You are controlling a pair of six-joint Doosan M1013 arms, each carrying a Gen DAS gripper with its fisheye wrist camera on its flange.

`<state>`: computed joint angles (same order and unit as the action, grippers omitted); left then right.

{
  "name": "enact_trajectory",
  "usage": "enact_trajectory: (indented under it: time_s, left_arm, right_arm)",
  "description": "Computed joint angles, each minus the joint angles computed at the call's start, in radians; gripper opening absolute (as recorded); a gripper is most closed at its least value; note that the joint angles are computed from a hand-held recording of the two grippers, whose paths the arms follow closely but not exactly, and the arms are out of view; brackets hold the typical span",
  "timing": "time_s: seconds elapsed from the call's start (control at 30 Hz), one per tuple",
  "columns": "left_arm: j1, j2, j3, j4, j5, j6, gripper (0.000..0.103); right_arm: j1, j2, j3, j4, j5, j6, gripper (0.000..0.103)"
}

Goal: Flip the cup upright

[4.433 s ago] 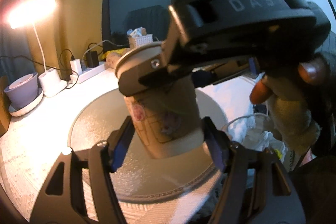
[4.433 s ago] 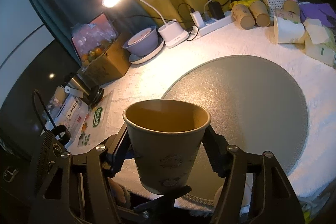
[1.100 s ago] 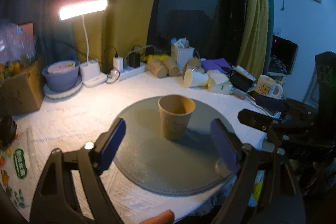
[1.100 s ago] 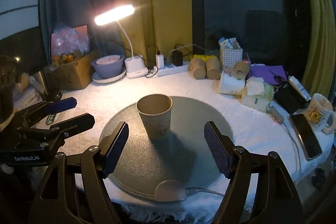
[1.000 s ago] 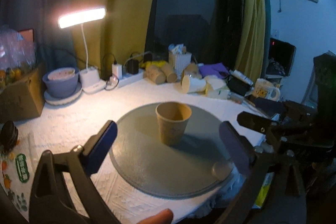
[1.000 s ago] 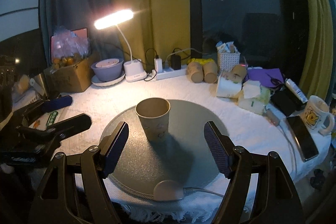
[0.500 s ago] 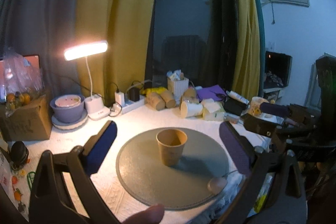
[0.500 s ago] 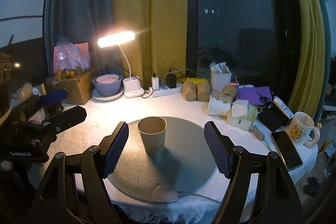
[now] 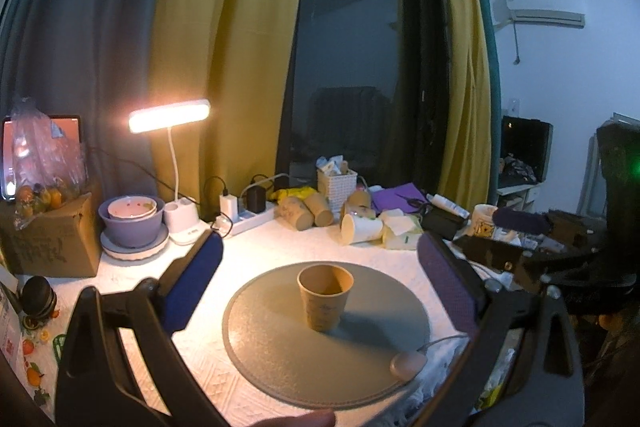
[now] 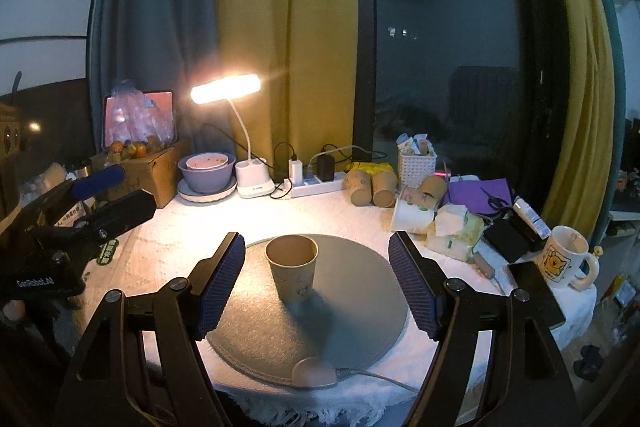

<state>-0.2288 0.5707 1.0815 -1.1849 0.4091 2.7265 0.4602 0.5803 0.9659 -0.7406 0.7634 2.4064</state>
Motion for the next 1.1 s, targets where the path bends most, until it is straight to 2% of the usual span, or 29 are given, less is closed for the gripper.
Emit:
enact_trajectory:
  time_s: [0.27,1.1]
  left_arm:
    - [-0.001,-0.004,0.006,0.001,0.002,-0.002,0.099]
    - [-0.001,-0.007,0.01,0.0,0.001,-0.002,0.099]
  right_arm:
    - [-0.002,0.012,-0.018,0.044,0.002,-0.043,0.077]
    - [-0.001,0.014,-0.016,0.051,-0.007,-0.046,0.077]
